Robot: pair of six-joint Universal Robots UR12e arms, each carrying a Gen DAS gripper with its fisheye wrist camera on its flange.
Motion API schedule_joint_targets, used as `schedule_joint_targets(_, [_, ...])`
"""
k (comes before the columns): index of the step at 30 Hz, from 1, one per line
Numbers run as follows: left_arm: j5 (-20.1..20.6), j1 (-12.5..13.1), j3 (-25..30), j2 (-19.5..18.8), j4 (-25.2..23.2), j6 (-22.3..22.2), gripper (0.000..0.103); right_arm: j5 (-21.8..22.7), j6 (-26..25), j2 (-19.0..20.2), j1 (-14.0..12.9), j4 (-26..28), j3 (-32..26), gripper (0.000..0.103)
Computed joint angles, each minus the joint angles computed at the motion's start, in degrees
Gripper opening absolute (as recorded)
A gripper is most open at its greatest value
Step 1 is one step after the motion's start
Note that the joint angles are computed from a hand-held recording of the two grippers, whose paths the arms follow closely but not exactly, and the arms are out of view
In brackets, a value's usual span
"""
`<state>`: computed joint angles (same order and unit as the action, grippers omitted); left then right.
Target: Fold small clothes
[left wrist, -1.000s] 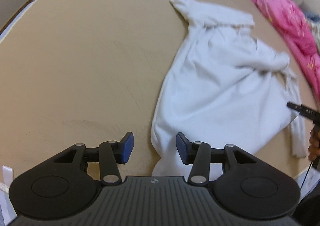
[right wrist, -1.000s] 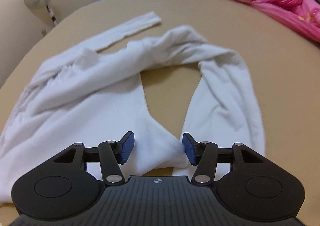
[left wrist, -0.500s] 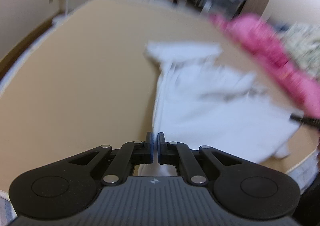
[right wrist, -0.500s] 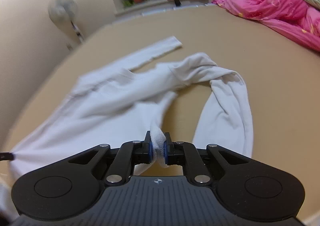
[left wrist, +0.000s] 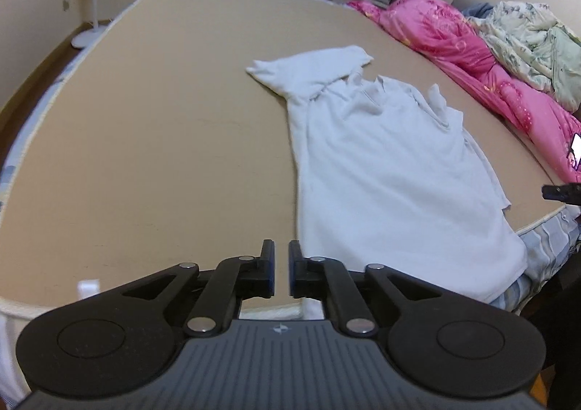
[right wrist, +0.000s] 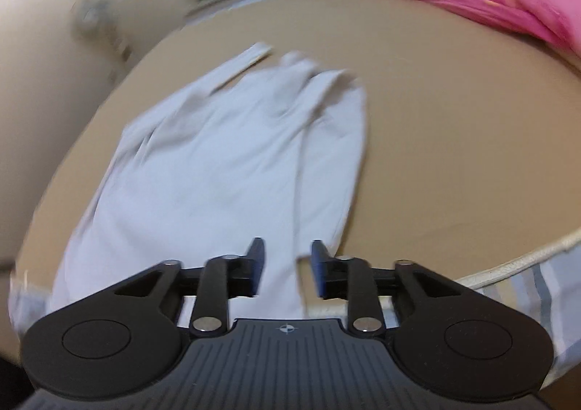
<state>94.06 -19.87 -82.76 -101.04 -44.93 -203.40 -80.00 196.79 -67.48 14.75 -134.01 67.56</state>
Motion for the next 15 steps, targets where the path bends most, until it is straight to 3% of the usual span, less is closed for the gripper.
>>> schedule_joint_targets(3, [1.1,-0.6,4.6,-3.5,-4.1,1.6,0.023,-4.0,5.9,1.9,-0.2,0.6,-1.8,0.032])
schedule_joint_targets(5, [2.2,-1.1,7.1,-5.6,-7.0,3.3,0.024,-6.6,7.1,3.8,-0.1,4.1,-4.5,0.032])
schedule_joint_targets(8, [3.0,-1.7,10.4,-8.3,-10.2,4.6,0.024,-6.5,9.0,5.9,-0.2,6.4,-6.7,0.041])
schedule_joint_targets(10, [3.3,-2.0,12.5,-9.9,-11.6,4.9,0.024,-7.9,8.8,7.9,0.0,8.9,-9.4,0.048])
schedule_joint_targets(15, [4.7,-2.5,16.6,-13.0,-13.5,4.3,0.026,-9.5,4.9,12.7,0.6,12.8,-15.2,0.047])
